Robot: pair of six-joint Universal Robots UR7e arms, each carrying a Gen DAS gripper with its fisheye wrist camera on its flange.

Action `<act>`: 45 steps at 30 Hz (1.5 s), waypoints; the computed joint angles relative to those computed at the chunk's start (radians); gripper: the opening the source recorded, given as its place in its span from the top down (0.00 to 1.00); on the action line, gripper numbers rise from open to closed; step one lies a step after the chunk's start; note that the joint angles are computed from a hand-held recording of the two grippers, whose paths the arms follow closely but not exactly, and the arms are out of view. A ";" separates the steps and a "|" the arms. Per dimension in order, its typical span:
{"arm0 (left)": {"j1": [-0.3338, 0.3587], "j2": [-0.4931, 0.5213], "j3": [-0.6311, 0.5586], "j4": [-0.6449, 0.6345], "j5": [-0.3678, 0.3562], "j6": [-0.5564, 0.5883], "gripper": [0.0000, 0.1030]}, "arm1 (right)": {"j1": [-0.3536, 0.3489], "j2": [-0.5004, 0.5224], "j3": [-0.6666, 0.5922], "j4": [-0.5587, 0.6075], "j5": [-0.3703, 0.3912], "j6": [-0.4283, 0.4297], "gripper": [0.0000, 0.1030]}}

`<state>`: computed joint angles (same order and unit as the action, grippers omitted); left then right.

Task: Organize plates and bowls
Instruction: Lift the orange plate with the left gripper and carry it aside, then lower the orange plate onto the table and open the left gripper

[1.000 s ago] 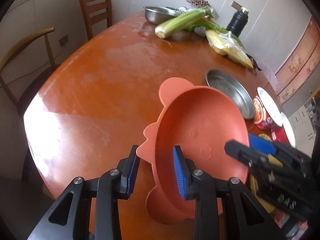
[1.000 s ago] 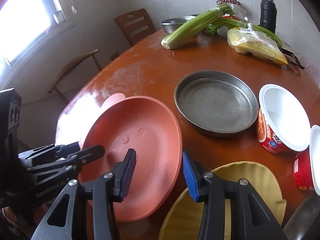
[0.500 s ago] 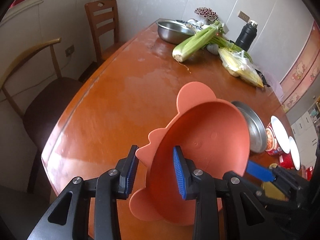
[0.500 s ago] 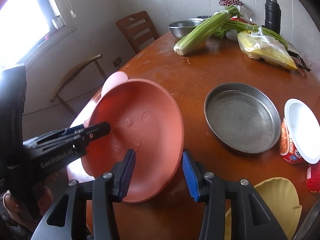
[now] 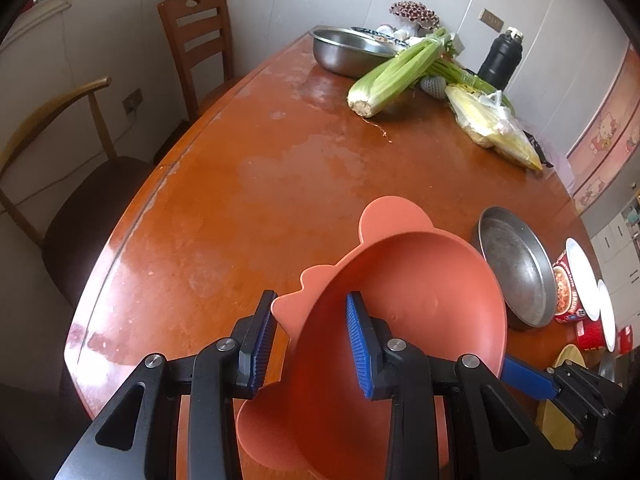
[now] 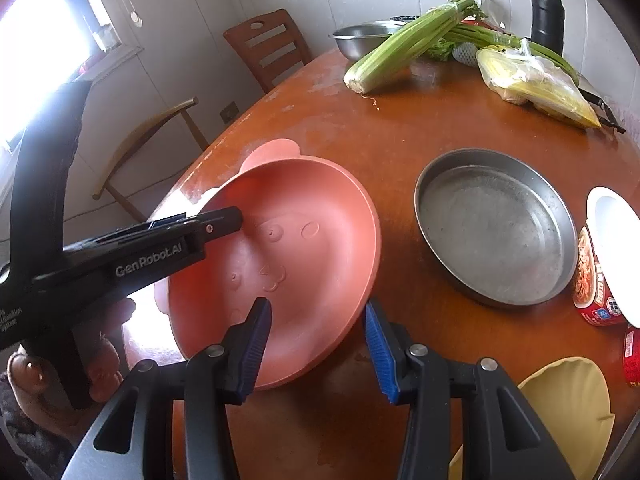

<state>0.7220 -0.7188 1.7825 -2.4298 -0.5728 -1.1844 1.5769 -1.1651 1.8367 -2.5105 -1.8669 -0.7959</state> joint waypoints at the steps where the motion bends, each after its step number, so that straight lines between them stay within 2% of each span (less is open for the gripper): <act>1: 0.001 0.003 -0.005 0.005 0.001 0.003 0.66 | 0.000 0.002 0.000 -0.001 -0.002 0.004 0.54; 12: 0.019 0.022 -0.025 0.002 -0.031 0.036 0.64 | -0.009 -0.003 -0.013 0.025 0.007 0.021 0.54; 19: 0.020 0.027 -0.028 -0.007 -0.030 0.041 0.64 | -0.015 0.003 -0.031 0.050 0.015 0.033 0.54; 25: 0.015 0.020 -0.022 0.025 -0.010 -0.001 0.63 | -0.018 0.000 -0.040 0.069 0.023 0.037 0.54; 34: -0.034 -0.015 0.010 0.065 0.047 -0.070 0.62 | -0.021 -0.027 -0.023 0.037 0.047 0.024 0.54; 35: -0.044 -0.016 0.014 0.058 0.051 -0.067 0.62 | -0.022 -0.035 -0.018 0.032 0.055 0.016 0.53; 38: -0.069 -0.008 0.011 0.037 0.055 -0.040 0.52 | -0.028 -0.067 -0.003 0.031 0.077 -0.008 0.53; 45: -0.116 0.026 -0.019 -0.007 0.044 0.021 0.51 | -0.045 -0.130 0.011 0.022 0.109 -0.038 0.53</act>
<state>0.6059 -0.6931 1.7638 -2.4370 -0.5288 -1.1637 1.5323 -1.2951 1.8477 -2.4887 -1.7578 -0.8338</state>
